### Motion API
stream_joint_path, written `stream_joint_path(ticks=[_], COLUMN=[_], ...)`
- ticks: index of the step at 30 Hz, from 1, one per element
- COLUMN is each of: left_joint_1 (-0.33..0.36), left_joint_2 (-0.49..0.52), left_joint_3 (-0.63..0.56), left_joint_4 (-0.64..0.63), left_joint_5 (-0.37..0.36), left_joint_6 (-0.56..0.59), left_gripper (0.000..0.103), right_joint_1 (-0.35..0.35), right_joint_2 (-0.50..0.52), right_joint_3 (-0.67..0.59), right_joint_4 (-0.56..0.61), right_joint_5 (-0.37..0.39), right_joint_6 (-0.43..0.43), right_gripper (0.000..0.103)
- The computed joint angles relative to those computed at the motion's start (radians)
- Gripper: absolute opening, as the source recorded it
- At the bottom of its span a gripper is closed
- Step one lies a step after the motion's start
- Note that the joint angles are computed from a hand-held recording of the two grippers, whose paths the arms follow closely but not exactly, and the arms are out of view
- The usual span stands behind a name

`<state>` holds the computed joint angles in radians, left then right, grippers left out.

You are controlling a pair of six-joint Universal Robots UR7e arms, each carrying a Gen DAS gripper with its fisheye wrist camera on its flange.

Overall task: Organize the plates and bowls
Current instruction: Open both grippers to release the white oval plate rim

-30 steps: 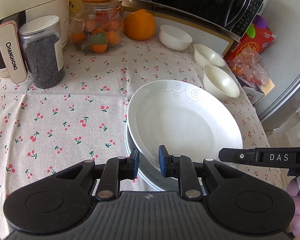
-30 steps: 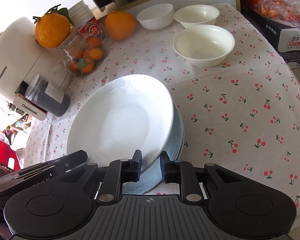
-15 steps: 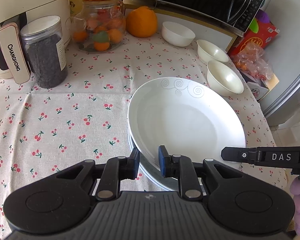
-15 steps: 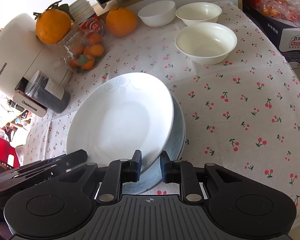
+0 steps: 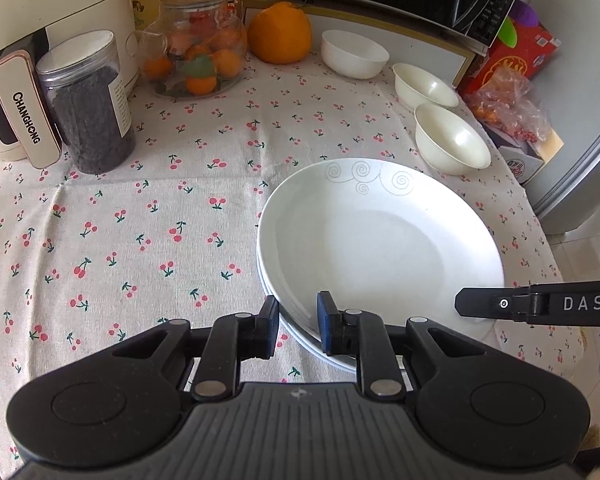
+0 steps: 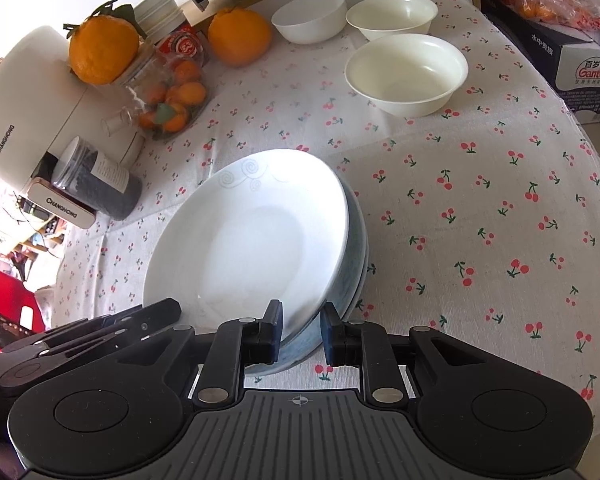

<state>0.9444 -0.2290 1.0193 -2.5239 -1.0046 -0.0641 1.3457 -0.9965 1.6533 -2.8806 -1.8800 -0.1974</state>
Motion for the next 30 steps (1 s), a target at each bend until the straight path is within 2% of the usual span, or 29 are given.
stream_joint_path(ticks=[6, 18, 27, 30], left_joint_1=[-0.004, -0.006, -0.007, -0.005], left_joint_2=[0.004, 0.012, 0.01, 0.01], left_joint_3=[-0.008, -0.021, -0.019, -0.021], left_joint_4=[0.02, 0.048, 0.029, 0.031], left_joint_5=[0.016, 0.035, 0.039, 0.039], left_joint_6=[0.005, 0.01, 0.022, 0.015], left_gripper=[0.018, 0.018, 0.018, 0.023], right_joint_1=[-0.002, 0.007, 0.008, 0.004], right_joint_2=[-0.005, -0.004, -0.017, -0.016], right_joint_3=[-0.004, -0.008, 0.004, 0.001], right_joint_4=[0.023, 0.045, 0.016, 0.021], right_joint_5=[0.001, -0.049, -0.026, -0.028], right_joint_6=[0.009, -0.02, -0.051, -0.045], right_gripper=[0.021, 0.021, 0.023, 0.023])
